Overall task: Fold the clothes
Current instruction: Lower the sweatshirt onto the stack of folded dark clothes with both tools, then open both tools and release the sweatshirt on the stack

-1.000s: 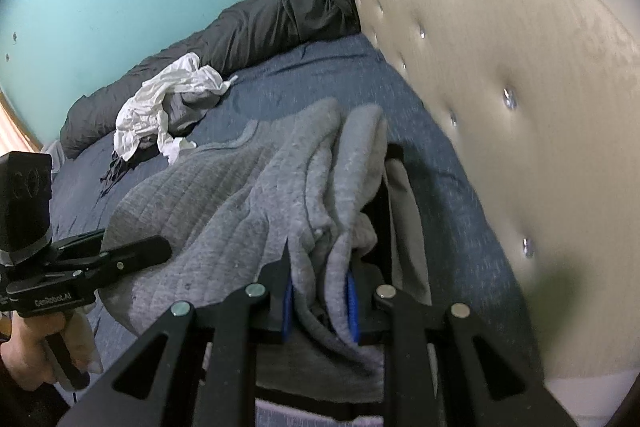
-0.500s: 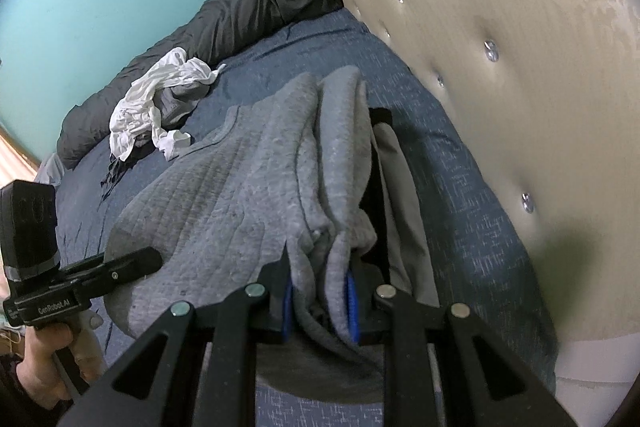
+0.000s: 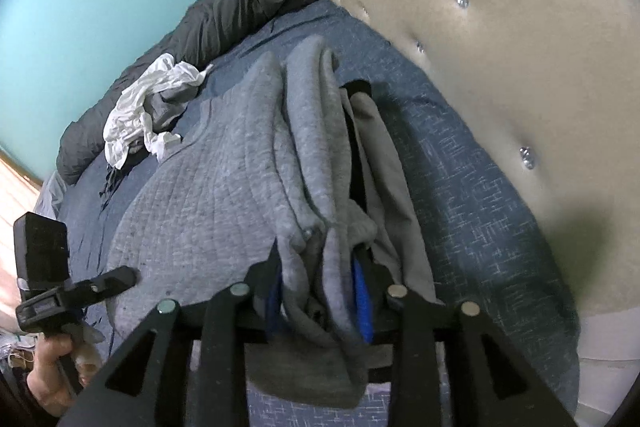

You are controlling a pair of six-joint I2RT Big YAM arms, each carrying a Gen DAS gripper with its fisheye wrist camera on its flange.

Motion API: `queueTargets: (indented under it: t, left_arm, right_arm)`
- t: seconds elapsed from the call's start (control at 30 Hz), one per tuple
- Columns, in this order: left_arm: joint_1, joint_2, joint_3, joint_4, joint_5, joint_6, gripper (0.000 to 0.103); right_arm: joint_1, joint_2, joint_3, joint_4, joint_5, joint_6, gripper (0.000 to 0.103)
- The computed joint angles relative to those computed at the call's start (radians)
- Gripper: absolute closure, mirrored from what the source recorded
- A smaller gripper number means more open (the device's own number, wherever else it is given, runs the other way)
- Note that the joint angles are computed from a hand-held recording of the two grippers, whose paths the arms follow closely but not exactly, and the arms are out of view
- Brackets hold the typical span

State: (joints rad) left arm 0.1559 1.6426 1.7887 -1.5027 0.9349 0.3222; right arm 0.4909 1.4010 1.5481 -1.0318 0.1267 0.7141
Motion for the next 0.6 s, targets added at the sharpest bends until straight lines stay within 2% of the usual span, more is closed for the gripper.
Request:
queueTargets:
  t: [0.07, 0.17, 0.23, 0.33, 0.37, 0.43, 0.6]
  left_arm:
    - [0.009, -0.016, 0.005, 0.016, -0.009, 0.015, 0.052]
    - [0.019, -0.035, 0.012, 0.035, -0.019, 0.049, 0.052]
    - [0.011, -0.055, 0.009, 0.071, -0.037, 0.062, 0.052]
    - [-0.005, -0.073, 0.006, 0.096, -0.041, 0.076, 0.052]
    - [-0.011, -0.079, 0.004, 0.102, -0.044, 0.080, 0.052]
    - [-0.025, -0.084, -0.001, 0.101, -0.053, 0.096, 0.052]
    - [-0.053, -0.104, -0.049, 0.119, -0.122, 0.150, 0.053]
  right_arm:
    - [0.015, -0.012, -0.003, 0.008, 0.044, -0.015, 0.068]
    - [0.045, -0.047, -0.018, 0.036, 0.120, -0.029, 0.068]
    - [0.067, -0.073, -0.029, 0.063, 0.162, -0.042, 0.068]
    - [0.090, -0.089, -0.034, 0.101, 0.165, -0.067, 0.068]
    - [0.101, -0.086, -0.025, 0.096, 0.169, -0.078, 0.069]
    - [0.120, -0.072, -0.013, 0.085, 0.166, -0.097, 0.079]
    - [0.158, -0.051, -0.038, 0.056, 0.184, -0.088, 0.084]
